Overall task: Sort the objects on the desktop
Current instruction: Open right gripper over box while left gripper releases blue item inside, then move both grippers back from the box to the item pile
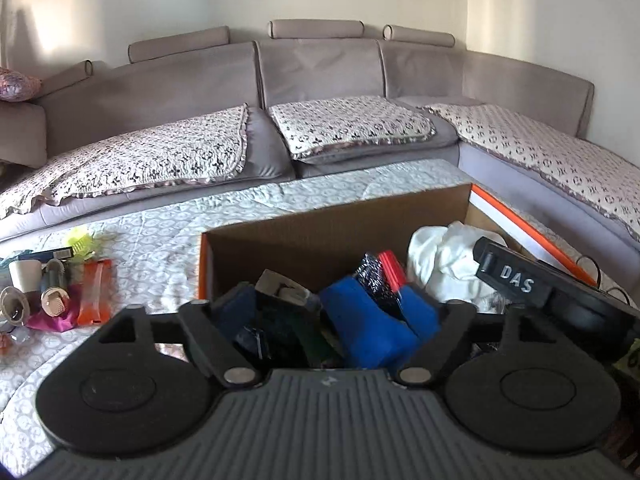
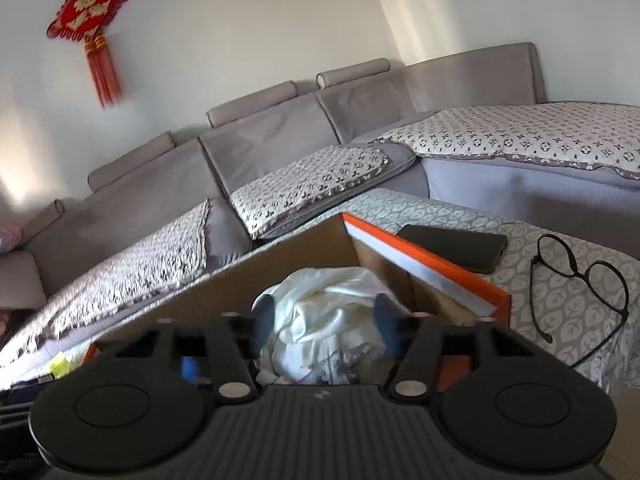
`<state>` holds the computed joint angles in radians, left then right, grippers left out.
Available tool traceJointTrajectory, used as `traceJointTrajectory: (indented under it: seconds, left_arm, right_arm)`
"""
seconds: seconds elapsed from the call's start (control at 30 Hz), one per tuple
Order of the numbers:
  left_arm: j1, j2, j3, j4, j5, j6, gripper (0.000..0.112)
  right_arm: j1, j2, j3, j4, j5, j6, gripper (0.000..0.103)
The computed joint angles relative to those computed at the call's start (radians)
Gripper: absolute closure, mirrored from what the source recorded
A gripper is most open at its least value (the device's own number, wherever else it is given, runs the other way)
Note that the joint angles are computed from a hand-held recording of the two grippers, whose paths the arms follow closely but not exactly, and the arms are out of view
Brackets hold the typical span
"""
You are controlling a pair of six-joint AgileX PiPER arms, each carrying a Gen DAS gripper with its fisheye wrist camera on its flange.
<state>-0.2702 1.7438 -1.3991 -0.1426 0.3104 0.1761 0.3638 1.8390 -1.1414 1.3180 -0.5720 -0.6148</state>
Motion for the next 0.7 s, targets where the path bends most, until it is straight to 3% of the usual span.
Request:
traceJointTrajectory:
  seconds: [0.1, 0.23, 0.47, 0.6, 0.7]
  left_arm:
    - [0.0, -0.014, 0.019, -0.001, -0.026, 0.0, 0.024]
    - [-0.002, -0.026, 0.033, 0.07, -0.061, -0.072, 0.009]
    - [0.046, -0.029, 0.039, -0.121, -0.082, 0.138, 0.009]
    - [0.071, -0.036, 0.058, -0.165, -0.094, 0.219, 0.009]
    - [0.104, -0.043, 0.06, -0.246, -0.083, 0.287, 0.009]
  right_arm:
    - [0.01, -0.004, 0.005, -0.018, -0.025, 0.032, 0.037]
    - [0.012, -0.006, 0.002, -0.034, -0.037, 0.085, 0.029]
    - [0.041, 0.009, -0.032, -0.036, -0.069, 0.134, 0.001]
    - [0.083, 0.023, -0.054, -0.058, -0.136, 0.167, 0.0]
    - [0.105, 0.042, -0.1, -0.022, -0.133, 0.12, 0.0]
